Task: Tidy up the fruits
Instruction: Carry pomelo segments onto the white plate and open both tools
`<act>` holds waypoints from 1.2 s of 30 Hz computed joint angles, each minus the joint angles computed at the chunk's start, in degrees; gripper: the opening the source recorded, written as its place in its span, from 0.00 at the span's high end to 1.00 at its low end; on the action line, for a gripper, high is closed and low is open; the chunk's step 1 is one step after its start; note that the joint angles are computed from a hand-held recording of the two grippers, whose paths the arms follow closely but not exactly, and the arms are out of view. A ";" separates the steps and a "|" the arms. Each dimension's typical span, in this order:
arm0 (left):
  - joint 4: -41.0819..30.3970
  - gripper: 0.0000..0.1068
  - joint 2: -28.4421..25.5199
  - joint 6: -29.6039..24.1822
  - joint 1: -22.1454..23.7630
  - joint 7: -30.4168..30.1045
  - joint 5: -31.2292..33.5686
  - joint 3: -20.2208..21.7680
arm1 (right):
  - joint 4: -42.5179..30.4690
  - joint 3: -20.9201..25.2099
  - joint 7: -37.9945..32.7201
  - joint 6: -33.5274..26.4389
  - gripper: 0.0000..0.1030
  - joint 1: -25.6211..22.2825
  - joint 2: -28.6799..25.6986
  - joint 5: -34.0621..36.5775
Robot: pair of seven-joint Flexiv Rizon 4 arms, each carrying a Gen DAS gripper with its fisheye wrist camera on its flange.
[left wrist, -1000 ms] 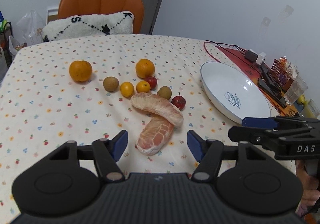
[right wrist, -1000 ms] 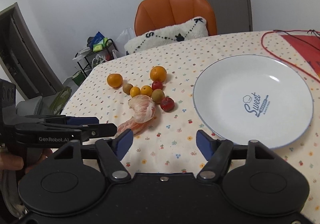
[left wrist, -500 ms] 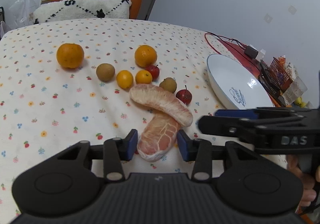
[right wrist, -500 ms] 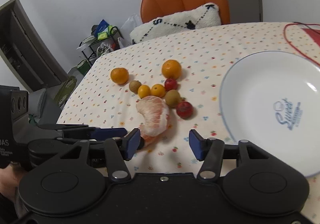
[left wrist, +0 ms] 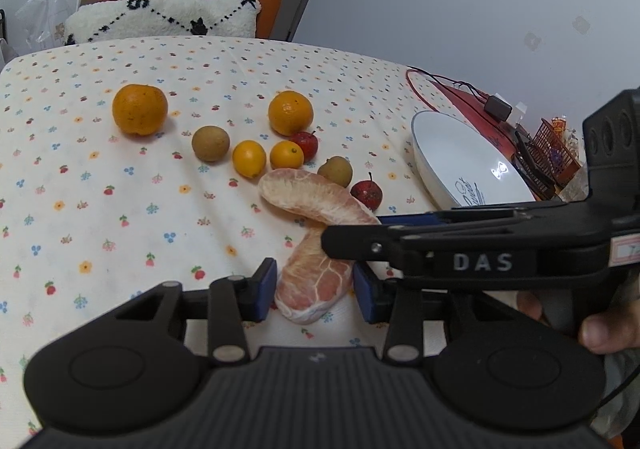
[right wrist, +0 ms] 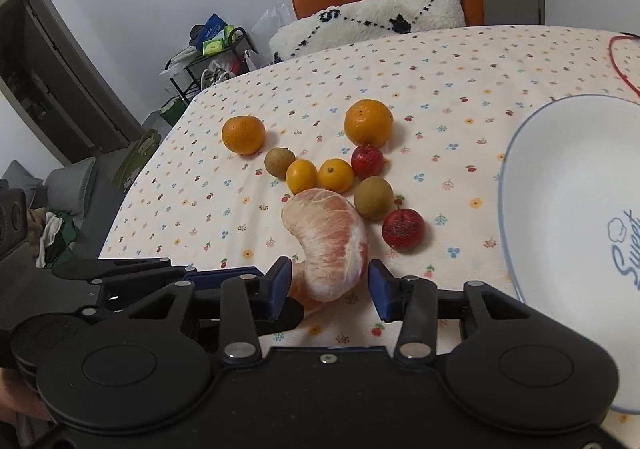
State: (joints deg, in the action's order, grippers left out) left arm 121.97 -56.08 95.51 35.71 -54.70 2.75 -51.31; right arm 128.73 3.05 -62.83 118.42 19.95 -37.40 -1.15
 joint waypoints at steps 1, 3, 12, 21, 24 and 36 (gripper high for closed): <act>-0.02 0.62 0.03 -0.12 0.04 -0.10 -0.10 -0.04 | -0.15 -0.29 -0.15 0.23 0.61 0.33 -0.24 0.26; -0.01 0.63 0.26 -0.43 0.03 -0.33 -0.34 -0.06 | -0.15 -0.46 -0.39 1.10 0.70 0.47 -0.55 0.71; 0.28 0.56 3.86 2.48 -4.93 -2.11 0.00 4.25 | 3.12 -0.29 -1.94 6.81 0.71 0.21 0.79 3.02; 0.20 0.59 5.21 5.29 -8.29 -3.70 2.56 7.71 | 6.22 -0.31 -3.98 10.85 0.72 0.45 2.67 5.84; 0.97 0.60 4.51 4.78 -6.48 -3.58 3.39 5.91 | 6.98 -0.24 -4.62 11.81 0.72 0.47 3.28 6.46; 3.71 0.61 5.29 8.96 -3.85 -6.94 7.50 3.11 | 9.35 -1.16 -8.01 14.78 0.84 0.83 6.27 10.24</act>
State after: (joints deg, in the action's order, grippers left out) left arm 125.68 -50.79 104.47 31.86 -61.64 10.25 -48.21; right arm 138.08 1.89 -70.84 133.20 20.79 -31.12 9.08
